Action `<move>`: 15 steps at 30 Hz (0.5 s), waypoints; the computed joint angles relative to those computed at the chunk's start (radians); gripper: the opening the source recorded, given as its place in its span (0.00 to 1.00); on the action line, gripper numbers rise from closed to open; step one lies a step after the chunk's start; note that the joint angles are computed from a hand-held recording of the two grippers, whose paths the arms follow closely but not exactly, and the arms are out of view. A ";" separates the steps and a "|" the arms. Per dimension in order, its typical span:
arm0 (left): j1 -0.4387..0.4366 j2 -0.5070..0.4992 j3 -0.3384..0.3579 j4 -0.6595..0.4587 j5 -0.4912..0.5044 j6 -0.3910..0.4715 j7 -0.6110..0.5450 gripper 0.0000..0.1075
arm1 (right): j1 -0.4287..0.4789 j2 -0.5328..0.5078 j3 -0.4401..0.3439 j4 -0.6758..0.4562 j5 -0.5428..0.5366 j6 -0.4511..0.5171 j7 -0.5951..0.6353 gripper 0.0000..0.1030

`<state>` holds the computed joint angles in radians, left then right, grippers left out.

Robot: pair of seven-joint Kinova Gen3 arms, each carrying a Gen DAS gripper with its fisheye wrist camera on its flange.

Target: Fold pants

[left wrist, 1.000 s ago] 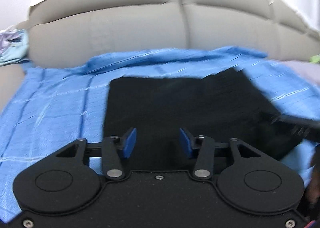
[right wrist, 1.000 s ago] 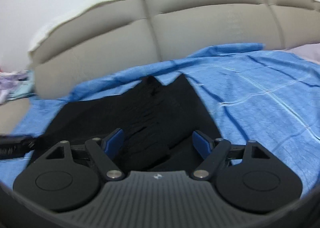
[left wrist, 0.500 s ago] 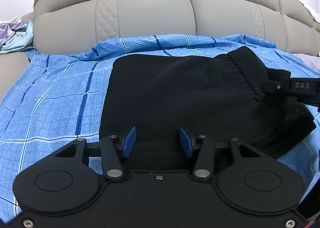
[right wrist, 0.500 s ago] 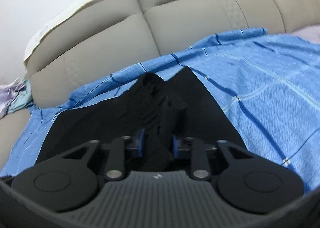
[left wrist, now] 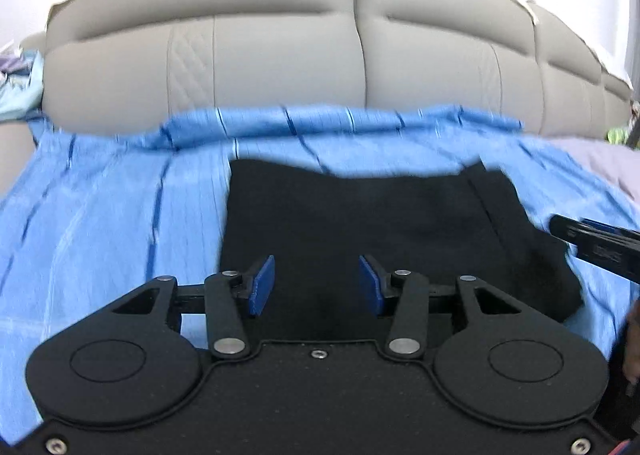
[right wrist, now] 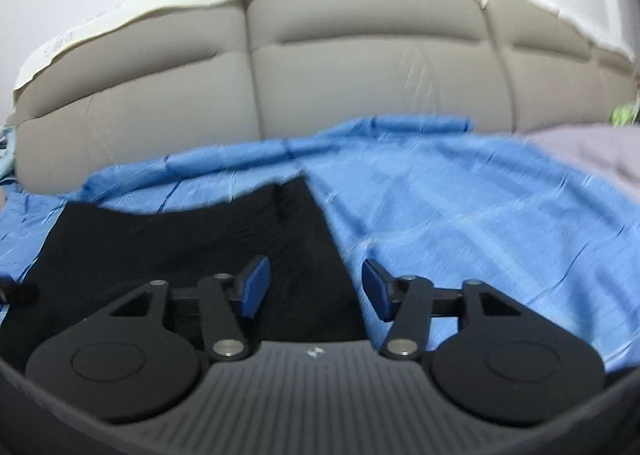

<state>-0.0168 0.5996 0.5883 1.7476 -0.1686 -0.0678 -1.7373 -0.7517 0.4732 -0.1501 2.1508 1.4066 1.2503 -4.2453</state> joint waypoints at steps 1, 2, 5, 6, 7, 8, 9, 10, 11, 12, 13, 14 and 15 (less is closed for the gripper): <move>0.020 0.008 -0.020 -0.044 0.000 0.029 0.001 0.41 | 0.000 -0.009 0.005 -0.001 0.004 0.011 0.008 0.69; 0.051 0.021 -0.050 -0.090 0.009 0.050 -0.002 0.41 | 0.006 -0.019 0.010 -0.007 0.014 0.017 0.023 0.69; 0.167 0.075 -0.174 -0.229 0.047 0.102 -0.011 0.35 | 0.056 -0.041 0.020 -0.020 0.106 -0.029 0.090 0.68; 0.202 0.097 -0.214 -0.276 0.064 0.122 -0.013 0.33 | 0.079 -0.045 0.020 -0.032 0.131 -0.059 0.131 0.65; 0.241 0.116 -0.260 -0.322 0.081 0.151 -0.009 0.28 | 0.106 -0.044 0.022 -0.043 0.163 -0.099 0.171 0.56; 0.275 0.136 -0.300 -0.368 0.098 0.183 -0.004 0.28 | 0.122 -0.039 0.032 -0.058 0.184 -0.137 0.212 0.47; 0.303 0.154 -0.334 -0.406 0.114 0.205 0.001 0.28 | 0.149 -0.031 0.023 -0.075 0.198 -0.166 0.251 0.42; 0.324 0.170 -0.359 -0.430 0.126 0.212 0.006 0.28 | 0.168 -0.021 0.024 -0.091 0.208 -0.198 0.282 0.37; 0.340 0.182 -0.382 -0.444 0.135 0.212 0.010 0.29 | 0.181 -0.011 0.026 -0.104 0.213 -0.223 0.307 0.32; 0.359 0.192 -0.408 -0.455 0.142 0.212 0.016 0.29 | 0.192 0.002 0.030 -0.116 0.217 -0.242 0.330 0.30; 0.374 0.199 -0.429 -0.461 0.145 0.204 0.019 0.30 | 0.200 0.017 0.034 -0.134 0.208 -0.256 0.365 0.29; 0.380 0.205 -0.438 -0.459 0.144 0.188 0.016 0.31 | 0.204 0.034 0.040 -0.151 0.199 -0.264 0.399 0.28; 0.388 0.209 -0.449 -0.455 0.142 0.171 0.013 0.31 | 0.203 0.049 0.050 -0.162 0.195 -0.270 0.420 0.28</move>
<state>0.3711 0.8081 0.1393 1.2923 -0.0270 0.1037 -1.7244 -0.5483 0.5219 -0.1003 1.9891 1.6013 0.9803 -3.8251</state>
